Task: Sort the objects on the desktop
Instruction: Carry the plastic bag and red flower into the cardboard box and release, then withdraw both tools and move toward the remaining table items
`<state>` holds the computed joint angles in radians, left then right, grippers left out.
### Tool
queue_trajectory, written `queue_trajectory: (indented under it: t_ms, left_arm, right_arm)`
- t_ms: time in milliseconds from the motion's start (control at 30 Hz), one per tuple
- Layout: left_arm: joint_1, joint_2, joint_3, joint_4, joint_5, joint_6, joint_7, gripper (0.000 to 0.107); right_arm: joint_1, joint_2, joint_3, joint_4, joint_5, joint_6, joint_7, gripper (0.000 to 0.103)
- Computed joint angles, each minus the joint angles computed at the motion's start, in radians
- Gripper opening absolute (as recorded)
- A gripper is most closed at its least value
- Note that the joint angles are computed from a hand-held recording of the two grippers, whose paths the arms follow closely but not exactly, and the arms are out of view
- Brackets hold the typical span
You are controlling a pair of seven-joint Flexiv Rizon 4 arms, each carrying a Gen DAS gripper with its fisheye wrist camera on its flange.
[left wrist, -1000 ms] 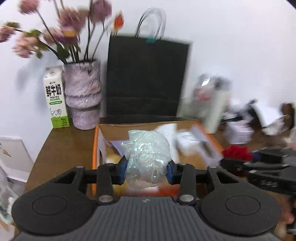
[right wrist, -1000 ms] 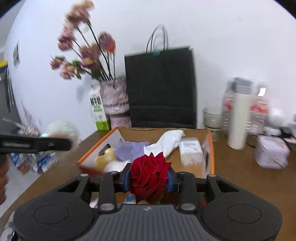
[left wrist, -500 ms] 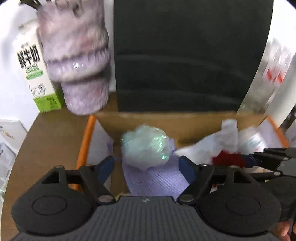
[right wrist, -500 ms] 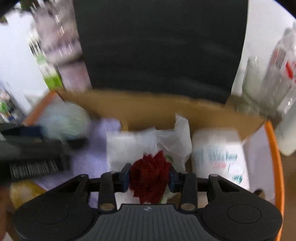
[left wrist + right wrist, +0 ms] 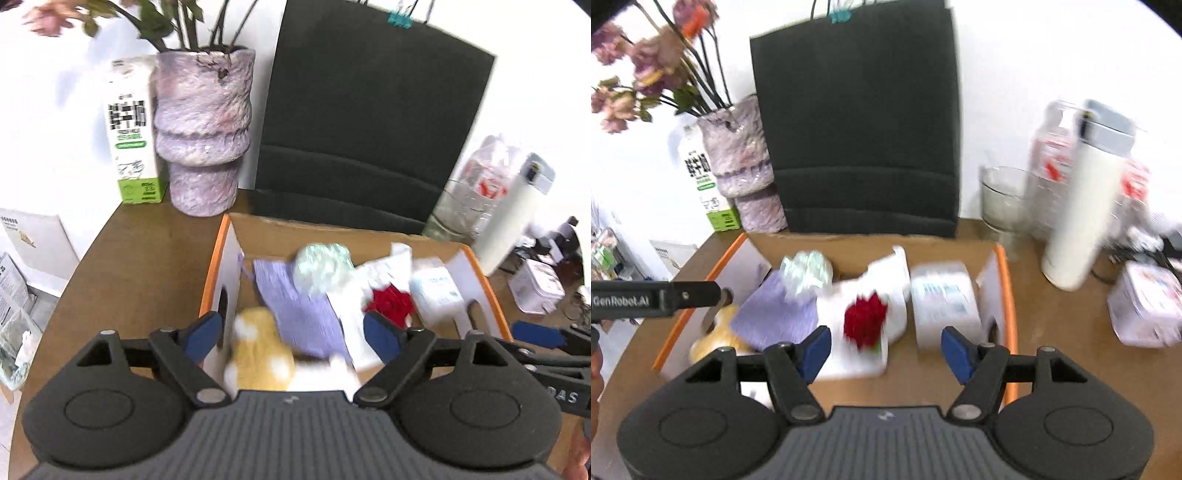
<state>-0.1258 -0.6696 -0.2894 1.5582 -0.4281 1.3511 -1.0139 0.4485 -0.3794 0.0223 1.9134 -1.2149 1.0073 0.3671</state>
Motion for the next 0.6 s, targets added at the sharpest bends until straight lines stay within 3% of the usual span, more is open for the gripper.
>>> queue_trajectory:
  t_ms: [67, 133, 167, 233, 300, 367, 467, 600]
  left_arm:
    - [0.063, 0.037, -0.082, 0.120, 0.013, 0.121, -0.032, 0.097]
    - [0.150, 0.071, -0.137, 0.210, 0.243, 0.179, -0.239, 0.096]
    - [0.219, 0.087, -0.207, 0.275, 0.303, 0.219, -0.284, 0.096]
    - [0.355, 0.096, -0.370, 0.422, 0.290, 0.348, -0.243, 0.097]
    - [0.415, 0.081, -0.487, 0.566, 0.159, 0.537, -0.071, 0.099]
    - [0.421, 0.089, -0.489, 0.644, 0.151, 0.611, -0.022, 0.099]
    - [0.517, 0.071, -0.534, 0.740, 0.265, 0.677, -0.077, 0.099]
    - [0.633, 0.010, -0.574, 0.838, 0.403, 0.795, -0.175, 0.099]
  right_arm:
    - [0.031, 0.059, 0.012, 0.074, -0.071, -0.051, 0.114, 0.073]
    - [0.057, 0.098, 0.044, 0.137, -0.140, -0.124, 0.233, 0.074]
    - [0.069, 0.114, 0.069, 0.167, -0.153, -0.163, 0.286, 0.074]
    - [0.089, 0.122, 0.109, 0.207, -0.187, -0.198, 0.381, 0.074]
    - [0.112, 0.118, 0.140, 0.236, -0.220, -0.218, 0.461, 0.074]
    - [0.134, 0.108, 0.164, 0.259, -0.236, -0.230, 0.502, 0.074]
    - [0.181, 0.085, 0.184, 0.271, -0.221, -0.295, 0.582, 0.074]
    - [0.223, 0.081, 0.190, 0.318, -0.366, -0.334, 0.815, 0.080]
